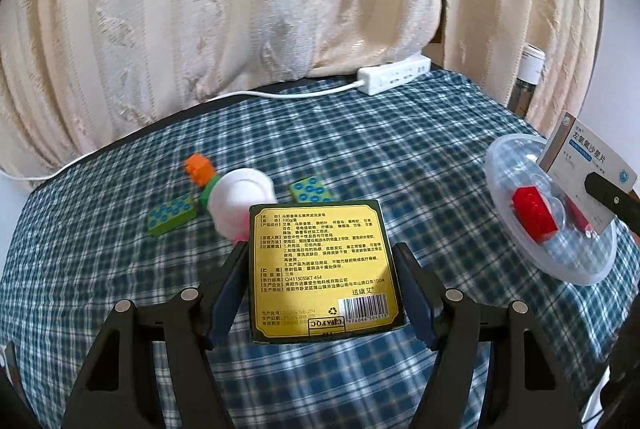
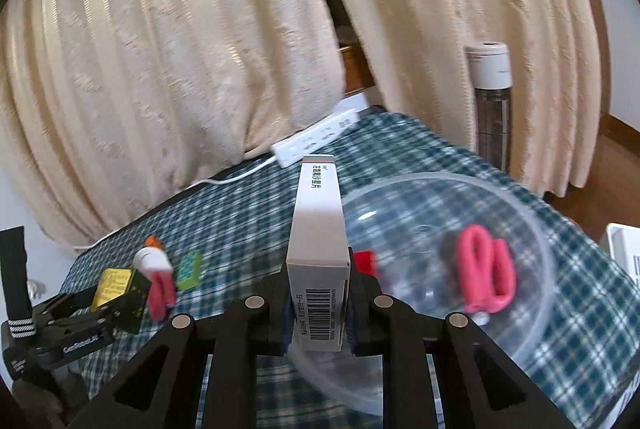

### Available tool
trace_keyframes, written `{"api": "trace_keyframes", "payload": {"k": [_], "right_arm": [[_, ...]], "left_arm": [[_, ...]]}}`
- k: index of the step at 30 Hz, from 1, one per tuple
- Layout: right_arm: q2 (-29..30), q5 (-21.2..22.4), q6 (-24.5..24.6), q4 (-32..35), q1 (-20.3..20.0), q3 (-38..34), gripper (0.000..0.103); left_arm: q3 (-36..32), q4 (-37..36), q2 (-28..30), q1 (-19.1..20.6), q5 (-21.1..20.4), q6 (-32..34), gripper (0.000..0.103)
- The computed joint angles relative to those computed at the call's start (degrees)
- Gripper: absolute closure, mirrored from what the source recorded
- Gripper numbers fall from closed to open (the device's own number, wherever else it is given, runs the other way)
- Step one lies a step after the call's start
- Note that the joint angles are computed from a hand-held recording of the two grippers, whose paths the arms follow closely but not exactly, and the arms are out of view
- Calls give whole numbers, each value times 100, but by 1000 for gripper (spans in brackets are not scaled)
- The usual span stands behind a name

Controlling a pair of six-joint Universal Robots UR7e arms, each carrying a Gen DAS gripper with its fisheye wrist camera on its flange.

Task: Organize objects
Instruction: 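Carry the yellow and white boxes over the clear plastic bowl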

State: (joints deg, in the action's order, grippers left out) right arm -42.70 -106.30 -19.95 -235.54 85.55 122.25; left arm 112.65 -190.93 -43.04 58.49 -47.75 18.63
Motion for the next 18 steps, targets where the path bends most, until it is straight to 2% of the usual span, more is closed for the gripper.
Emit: {"api": "trace_keyframes", "payload": {"k": [18], "right_arm": [[-387, 36, 241, 127, -458, 68, 82]], "left_arm": [[-515, 561, 556, -356, -516, 9, 32]]}}
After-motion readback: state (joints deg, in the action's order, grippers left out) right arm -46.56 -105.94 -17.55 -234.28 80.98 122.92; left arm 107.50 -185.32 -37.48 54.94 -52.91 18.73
